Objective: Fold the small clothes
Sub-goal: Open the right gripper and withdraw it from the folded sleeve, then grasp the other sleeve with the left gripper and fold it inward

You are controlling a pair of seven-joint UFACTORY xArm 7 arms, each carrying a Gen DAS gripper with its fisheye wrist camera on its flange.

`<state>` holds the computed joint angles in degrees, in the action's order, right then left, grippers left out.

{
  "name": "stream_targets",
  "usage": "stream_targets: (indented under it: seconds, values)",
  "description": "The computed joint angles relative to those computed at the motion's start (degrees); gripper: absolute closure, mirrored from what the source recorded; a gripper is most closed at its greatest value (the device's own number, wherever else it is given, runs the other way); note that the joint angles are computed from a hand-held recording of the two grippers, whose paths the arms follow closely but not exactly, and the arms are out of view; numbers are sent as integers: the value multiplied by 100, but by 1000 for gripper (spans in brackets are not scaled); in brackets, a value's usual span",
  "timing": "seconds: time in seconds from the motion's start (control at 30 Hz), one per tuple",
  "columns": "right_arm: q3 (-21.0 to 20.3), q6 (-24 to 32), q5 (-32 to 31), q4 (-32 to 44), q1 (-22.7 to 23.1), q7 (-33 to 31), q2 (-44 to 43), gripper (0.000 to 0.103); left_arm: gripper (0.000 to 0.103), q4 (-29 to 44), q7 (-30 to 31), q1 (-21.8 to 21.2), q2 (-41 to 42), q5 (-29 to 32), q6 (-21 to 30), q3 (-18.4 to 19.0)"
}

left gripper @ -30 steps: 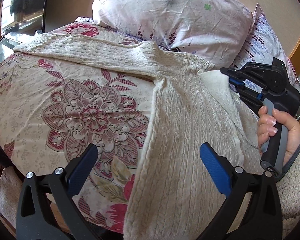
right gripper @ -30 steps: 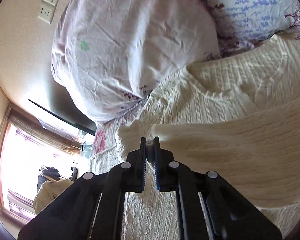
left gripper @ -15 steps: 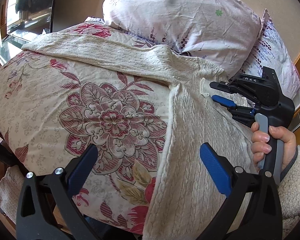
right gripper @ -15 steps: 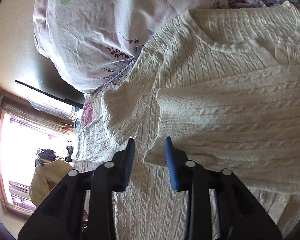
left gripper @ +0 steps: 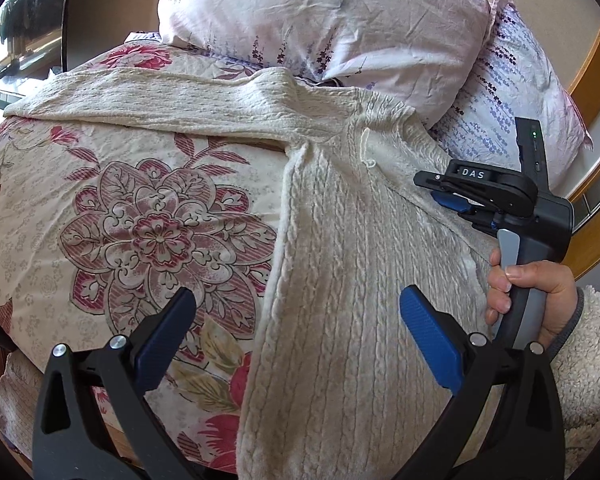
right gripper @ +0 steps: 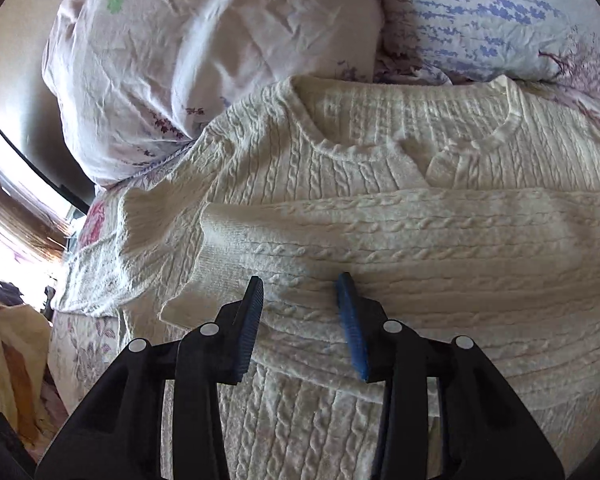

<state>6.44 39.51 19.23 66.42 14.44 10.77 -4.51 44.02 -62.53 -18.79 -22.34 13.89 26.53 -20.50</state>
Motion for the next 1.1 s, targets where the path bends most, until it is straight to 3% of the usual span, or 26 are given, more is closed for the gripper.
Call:
stream_targets:
  seconds: [0.1, 0.2, 0.27, 0.37, 0.47, 0.57, 0.7, 0.93, 1.1]
  values:
    - [170, 44, -591, 222, 110, 196, 187, 57, 2, -74, -54, 5, -103, -31, 66, 10]
    - [271, 128, -1196, 479, 233, 301, 392, 47, 2, -175, -162, 48, -244, -56, 103, 4]
    - [290, 230, -1425, 585, 291, 294, 424, 46, 2, -222, -222, 78, -314, -70, 113, -4]
    - [201, -175, -643, 234, 284, -123, 102, 47, 2, -262, -283, 110, -364, -72, 84, -34]
    - [38, 256, -113, 336, 427, -555, 199, 46, 2, -182, -221, 76, -275, -122, 178, -20]
    - [140, 366, -85, 339, 303, -844, 116, 46, 2, -151, -220, 79, -249, -87, 133, -31]
    - [-90, 163, 1018, -134, 224, -1194, -421, 46, 2, -176, -331, 192, -284, -57, 51, 20]
    - [-417, 249, 1089, -1018, -23, -967, -1406, 46, 2, -275, -483, 579, -269, -436, -449, 479]
    - [-551, 318, 986, -1574, -129, -576, -2006, 46, 2, -372, -560, 594, 61, -1438, -1229, 1106]
